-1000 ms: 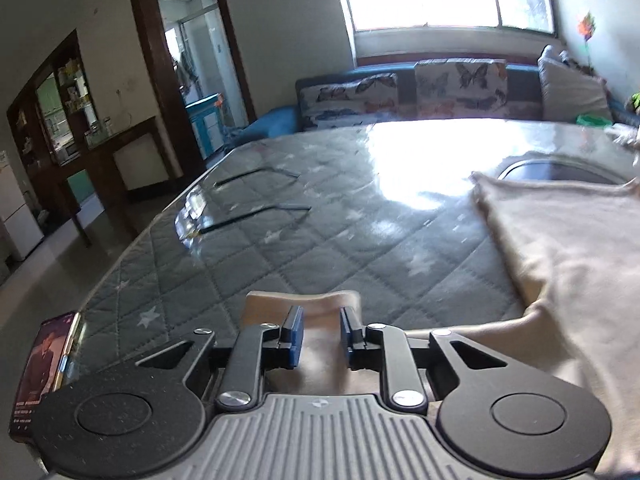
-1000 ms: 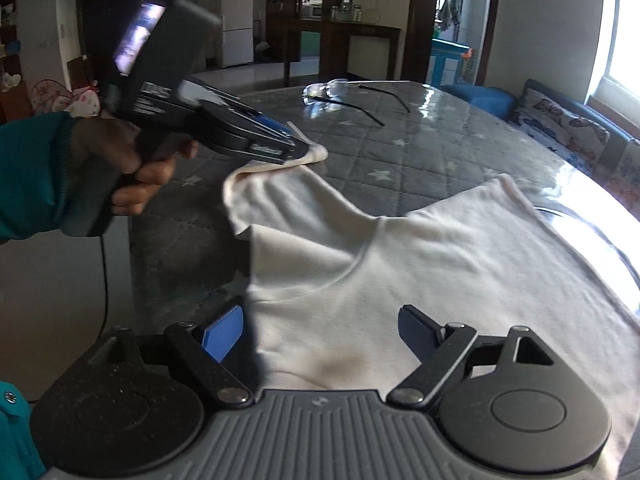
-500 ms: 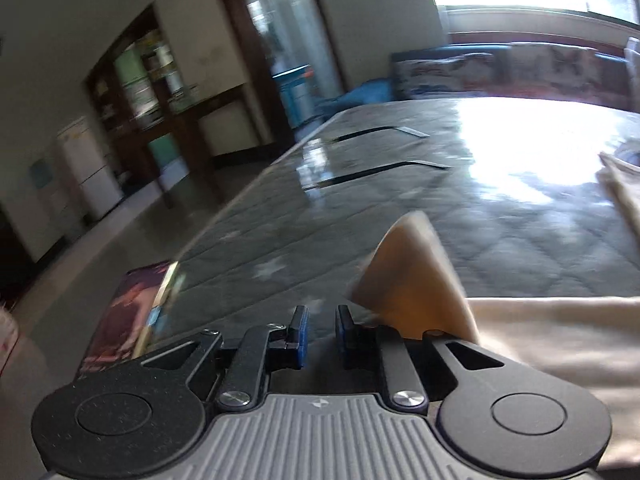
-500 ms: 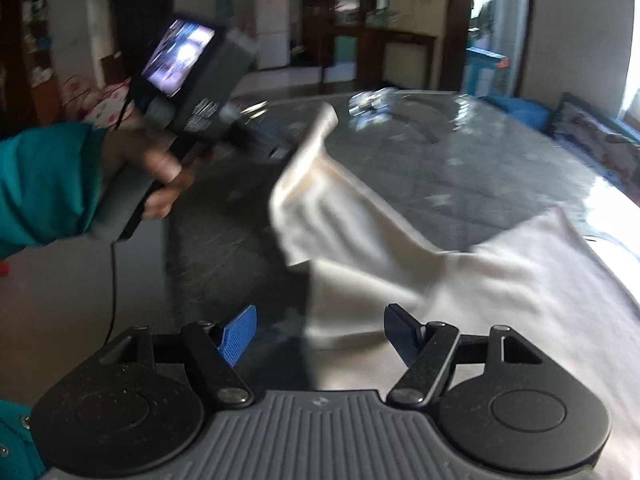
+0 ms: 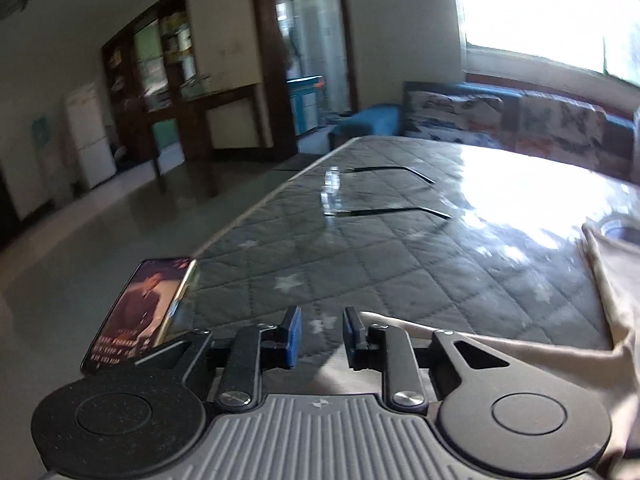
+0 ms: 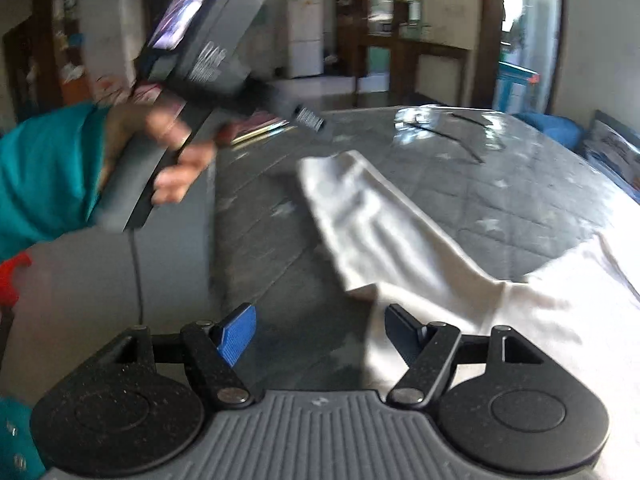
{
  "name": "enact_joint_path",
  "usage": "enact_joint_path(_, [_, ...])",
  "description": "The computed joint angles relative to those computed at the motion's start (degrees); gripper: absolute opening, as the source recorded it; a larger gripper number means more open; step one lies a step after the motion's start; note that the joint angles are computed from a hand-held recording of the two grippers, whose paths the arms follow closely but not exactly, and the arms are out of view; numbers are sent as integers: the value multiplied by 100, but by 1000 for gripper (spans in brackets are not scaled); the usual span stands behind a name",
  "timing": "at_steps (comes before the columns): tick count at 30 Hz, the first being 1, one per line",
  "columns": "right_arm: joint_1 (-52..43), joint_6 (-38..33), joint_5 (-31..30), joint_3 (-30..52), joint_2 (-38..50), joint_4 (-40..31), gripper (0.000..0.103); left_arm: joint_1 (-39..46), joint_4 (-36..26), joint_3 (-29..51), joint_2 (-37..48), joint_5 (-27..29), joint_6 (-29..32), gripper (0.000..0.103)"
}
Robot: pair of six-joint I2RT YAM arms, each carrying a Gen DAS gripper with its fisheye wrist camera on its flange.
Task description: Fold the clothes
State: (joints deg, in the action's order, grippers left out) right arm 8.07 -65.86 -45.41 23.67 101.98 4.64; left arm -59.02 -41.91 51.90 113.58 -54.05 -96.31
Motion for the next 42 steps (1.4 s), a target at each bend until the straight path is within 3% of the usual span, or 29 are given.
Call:
enact_joint_path(2, [33,381,-18,53,90,186,73,147,367,19,119,3,488,44])
enact_joint_path(5, [150,632,132,206,345,275,74,369,650,129,390,11,921,45])
enact_joint_path(10, [39,-108,100,156,261,-184,75,612,1474,-119,451,21,1611,45])
enact_joint_path(11, [6,-181,71,153,229,-269,75,641,1703,-208,414,15,1786,44])
enact_joint_path(12, [-46,-188,29,119,182,-259,75,670,1937,-298,375,14,1966,32])
enact_joint_path(13, [-100,-190,-15,83,134,-243,75,704,2335,-463,291,37,2276,25])
enact_joint_path(15, [-186,-48,-74,41,67,-102,75,761,2553,-469,320,12,2641,13])
enact_joint_path(20, [-188,78,62,217,237,-289,77,906,2325,59,800,-295,3367,10])
enact_joint_path(23, [-58,-80,165,-98,274,216,81,1062,2405,302,1011,-398,3872,9])
enact_joint_path(27, [-20,-328,45,91,182,-424,79,1264,2635,490,1201,-429,4437,10])
enact_joint_path(33, [264,562,104,86,297,252,79,1335,2837,466,1248,-414,4702,13])
enact_joint_path(35, [226,342,132,99,310,67,81,1347,2804,459,1253,-446,4646,21])
enact_joint_path(38, [-130,-305,-65,212,115,-775,80,1389,2651,525,1232,-444,4483,29])
enact_joint_path(42, [-923,-717,-378,182,-240,-1236,80,1334,2511,476,1035,-451,4250,32])
